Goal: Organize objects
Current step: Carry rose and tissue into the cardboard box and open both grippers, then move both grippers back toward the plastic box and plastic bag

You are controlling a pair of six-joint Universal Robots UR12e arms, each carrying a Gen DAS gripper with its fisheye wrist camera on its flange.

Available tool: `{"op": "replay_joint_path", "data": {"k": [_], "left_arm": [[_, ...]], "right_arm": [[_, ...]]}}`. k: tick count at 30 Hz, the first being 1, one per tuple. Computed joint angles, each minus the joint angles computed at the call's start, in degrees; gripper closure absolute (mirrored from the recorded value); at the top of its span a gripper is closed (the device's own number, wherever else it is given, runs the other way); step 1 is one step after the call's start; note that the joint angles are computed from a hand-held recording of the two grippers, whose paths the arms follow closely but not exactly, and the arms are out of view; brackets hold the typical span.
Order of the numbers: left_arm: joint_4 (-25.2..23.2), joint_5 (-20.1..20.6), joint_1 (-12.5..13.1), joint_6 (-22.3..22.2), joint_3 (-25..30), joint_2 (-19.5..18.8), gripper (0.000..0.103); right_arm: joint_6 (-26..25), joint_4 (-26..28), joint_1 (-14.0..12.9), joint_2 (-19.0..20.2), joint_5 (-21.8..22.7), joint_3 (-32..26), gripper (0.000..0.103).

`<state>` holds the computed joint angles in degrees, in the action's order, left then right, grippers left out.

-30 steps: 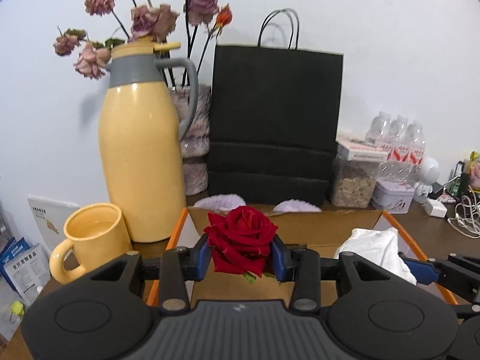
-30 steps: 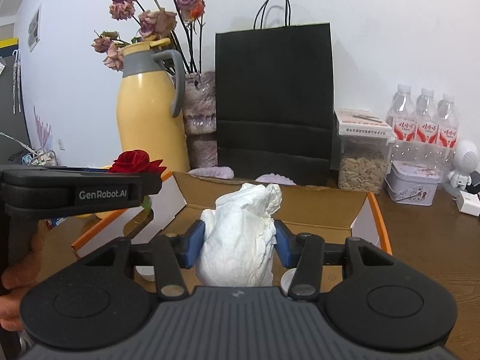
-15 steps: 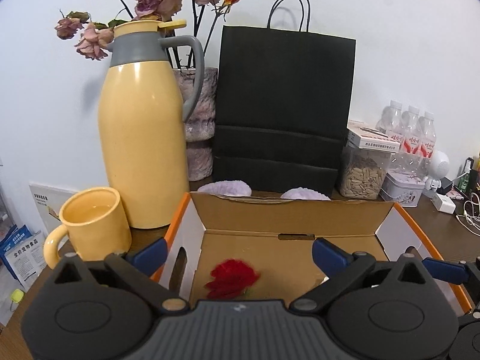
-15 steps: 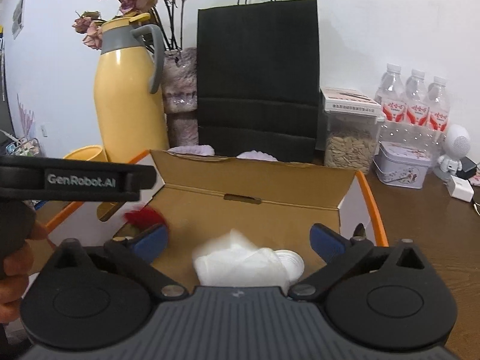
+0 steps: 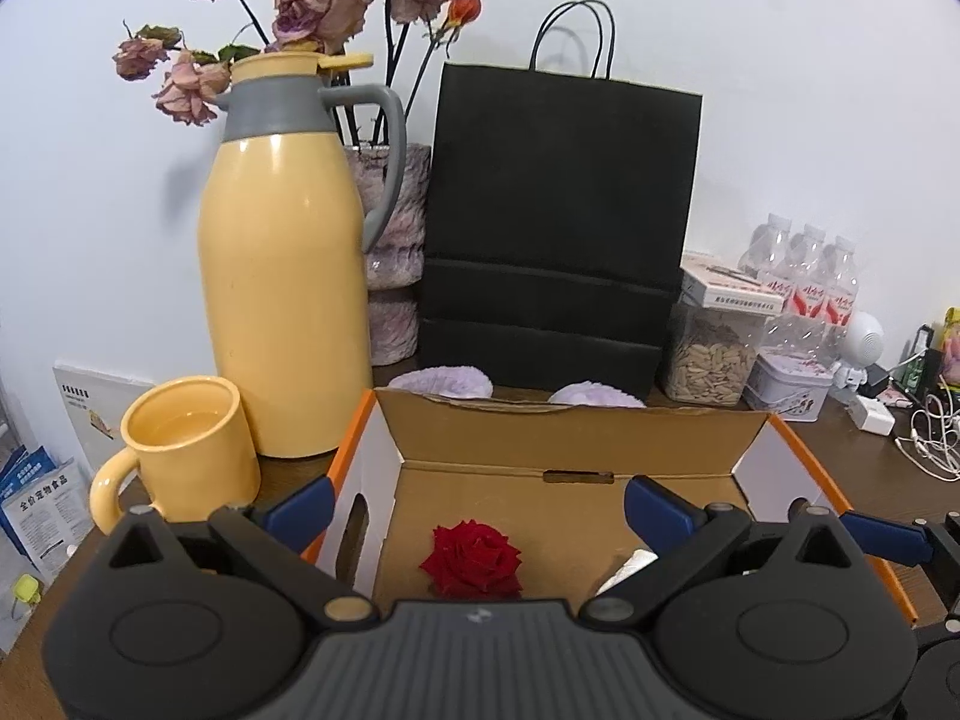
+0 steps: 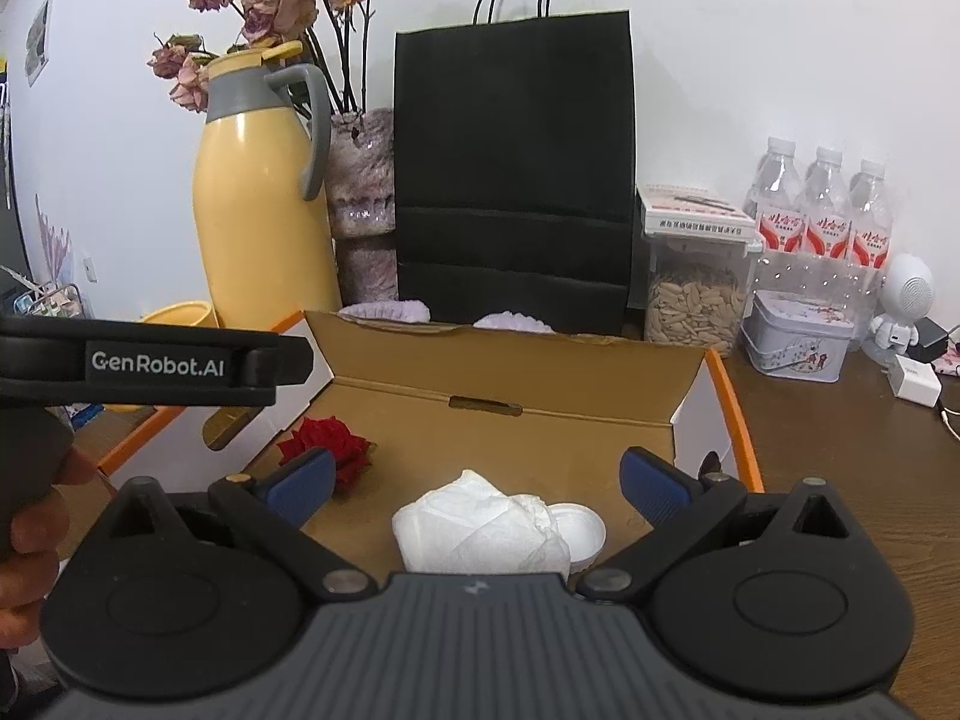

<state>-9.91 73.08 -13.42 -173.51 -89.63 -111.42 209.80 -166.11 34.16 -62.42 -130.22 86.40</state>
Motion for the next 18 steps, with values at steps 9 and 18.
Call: {"op": "replay_joint_path", "data": {"k": [9, 18], "left_arm": [[2.68, -1.57, 0.77, -0.77, -2.4, 2.25, 0.0], [4.07, -4.57, 2.82, -1.11, -6.9, 6.03, 0.0]], "right_arm": [[-1.18, -2.04, 1.29, -0.62, -2.48, 0.59, 0.0], [-1.67, -1.8, 3.6, -1.24, -5.15, 0.86, 0.0]]}}
